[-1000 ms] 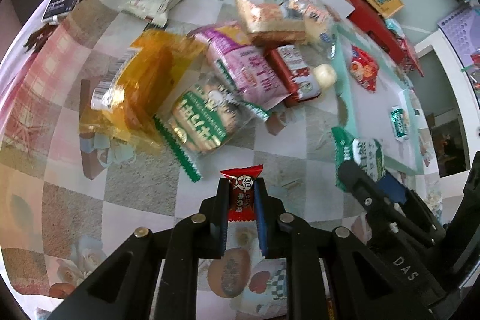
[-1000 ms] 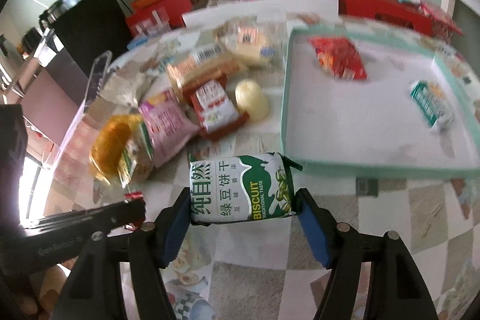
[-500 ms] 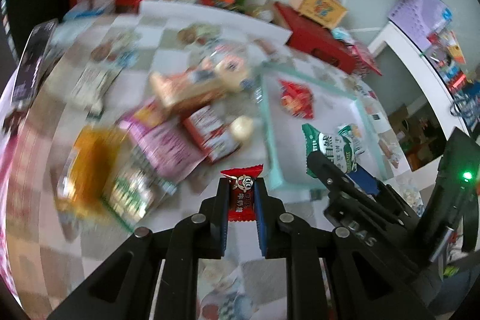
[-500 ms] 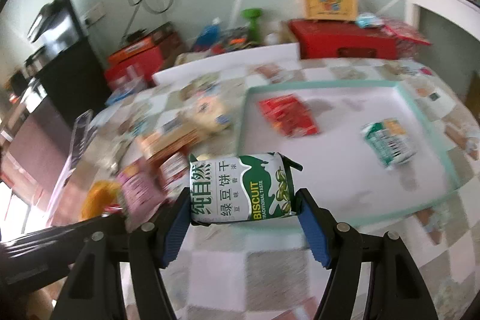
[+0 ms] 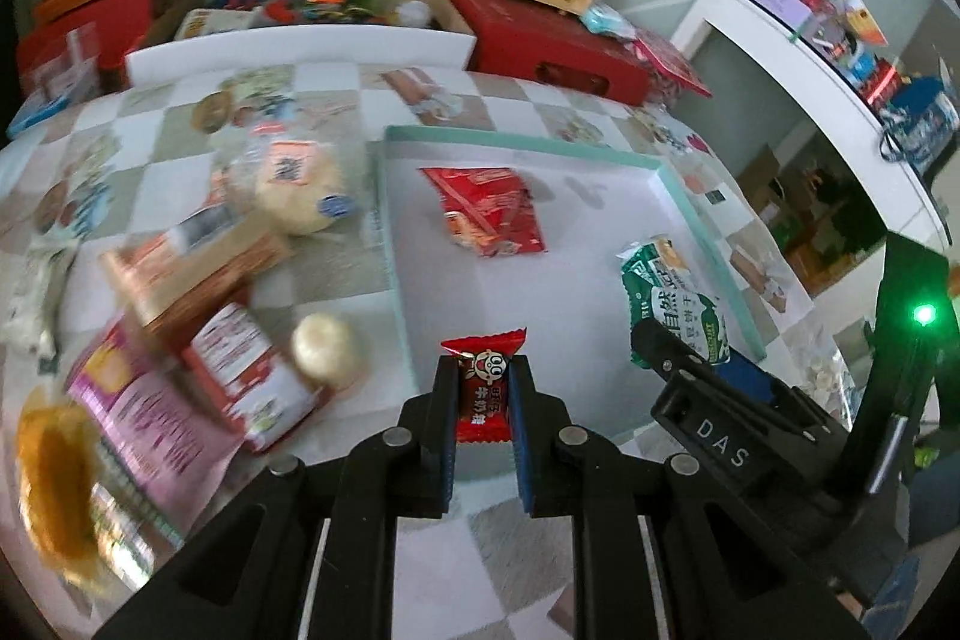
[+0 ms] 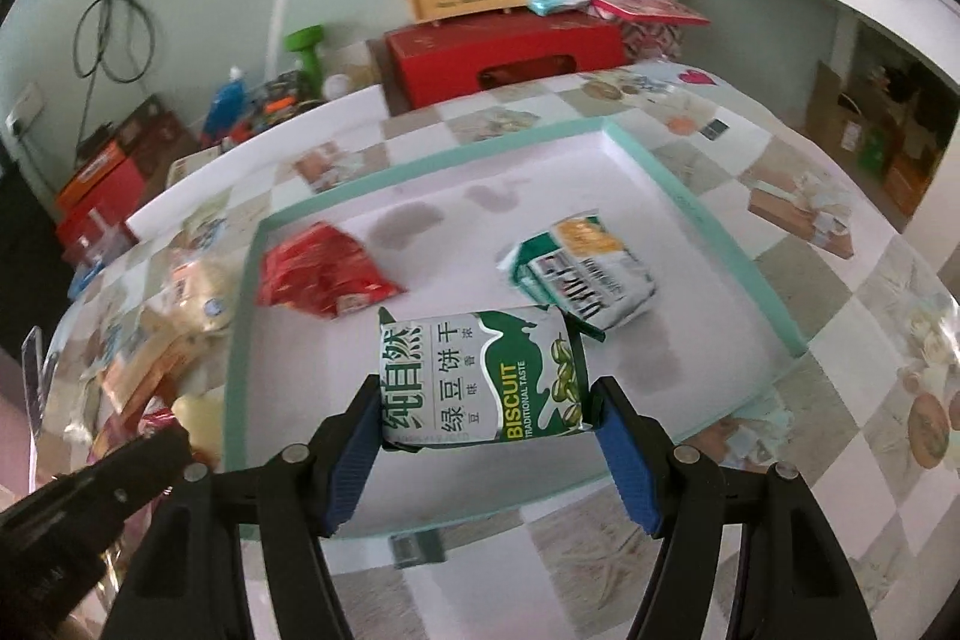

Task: Organize snacks
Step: 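Carry the candy and biscuit pack to the tray and release both, then move both tools back toward the remaining snack pile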

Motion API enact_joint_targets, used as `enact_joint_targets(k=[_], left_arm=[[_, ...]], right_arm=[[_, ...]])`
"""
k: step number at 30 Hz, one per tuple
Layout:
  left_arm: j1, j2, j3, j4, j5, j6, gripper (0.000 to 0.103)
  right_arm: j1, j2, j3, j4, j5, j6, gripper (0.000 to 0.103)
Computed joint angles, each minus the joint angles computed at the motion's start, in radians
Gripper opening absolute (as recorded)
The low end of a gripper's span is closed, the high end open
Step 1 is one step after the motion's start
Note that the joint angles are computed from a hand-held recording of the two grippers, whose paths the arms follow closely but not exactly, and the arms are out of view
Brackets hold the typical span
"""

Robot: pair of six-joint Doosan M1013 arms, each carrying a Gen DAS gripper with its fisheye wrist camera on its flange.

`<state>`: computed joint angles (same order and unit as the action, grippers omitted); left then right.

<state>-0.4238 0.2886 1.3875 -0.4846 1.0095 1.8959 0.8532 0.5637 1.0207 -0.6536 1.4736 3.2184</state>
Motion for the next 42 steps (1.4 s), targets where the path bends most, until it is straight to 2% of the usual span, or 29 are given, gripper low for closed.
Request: enact_joint_targets(k=[12, 14, 15, 16, 24, 26, 28, 30, 33, 35, 37, 40, 42], left_arm=[[-0.036, 0.048, -0.045, 0.024, -0.005, 0.038, 0.017], [-0.039, 0.047, -0.045, 0.047, -0.005, 0.024, 0.028], [-0.039, 0.045, -0.043, 0.061, -0.011, 0.008, 0.047], [-0.037, 0.043, -0.041, 0.062, -0.014, 0.0, 0.062], [-0.019, 0.03, -0.03, 0.06, -0.026, -0.028, 0.063], [-0.016, 0.029, -0.029, 0.068, -0.027, -0.043, 0.07], [-0.012, 0.025, -0.024, 0.078, -0.037, -0.057, 0.082], [-0.008, 0.02, -0.018, 0.088, -0.05, -0.069, 0.083], [-0.003, 0.018, -0.016, 0.109, -0.061, -0.099, 0.085], [-0.001, 0.017, -0.014, 0.126, -0.068, -0.123, 0.09], [0.001, 0.019, -0.015, 0.146, -0.068, -0.147, 0.1], [0.0, 0.019, -0.014, 0.187, -0.07, -0.174, 0.103], [0.001, 0.016, -0.009, 0.209, -0.079, -0.195, 0.103]], right_arm=[[-0.035, -0.031, 0.061, 0.048, -0.026, 0.054, 0.071], [-0.036, -0.034, 0.066, 0.055, -0.03, 0.06, 0.073], [-0.036, -0.034, 0.066, 0.056, -0.032, 0.061, 0.073], [-0.036, -0.034, 0.066, 0.055, -0.033, 0.061, 0.073], [-0.035, -0.033, 0.063, 0.06, -0.032, 0.047, 0.073], [-0.034, -0.034, 0.065, 0.056, -0.036, 0.048, 0.075], [-0.032, -0.036, 0.07, 0.046, -0.045, 0.047, 0.08], [-0.032, -0.034, 0.066, 0.044, -0.043, 0.036, 0.084], [-0.031, -0.029, 0.057, 0.044, -0.039, 0.02, 0.085], [-0.031, -0.027, 0.054, 0.043, -0.038, 0.012, 0.085], [-0.03, -0.026, 0.054, 0.041, -0.041, 0.008, 0.088], [-0.031, -0.034, 0.069, 0.04, -0.073, 0.007, 0.103], [-0.031, -0.037, 0.077, 0.041, -0.091, 0.012, 0.103]])
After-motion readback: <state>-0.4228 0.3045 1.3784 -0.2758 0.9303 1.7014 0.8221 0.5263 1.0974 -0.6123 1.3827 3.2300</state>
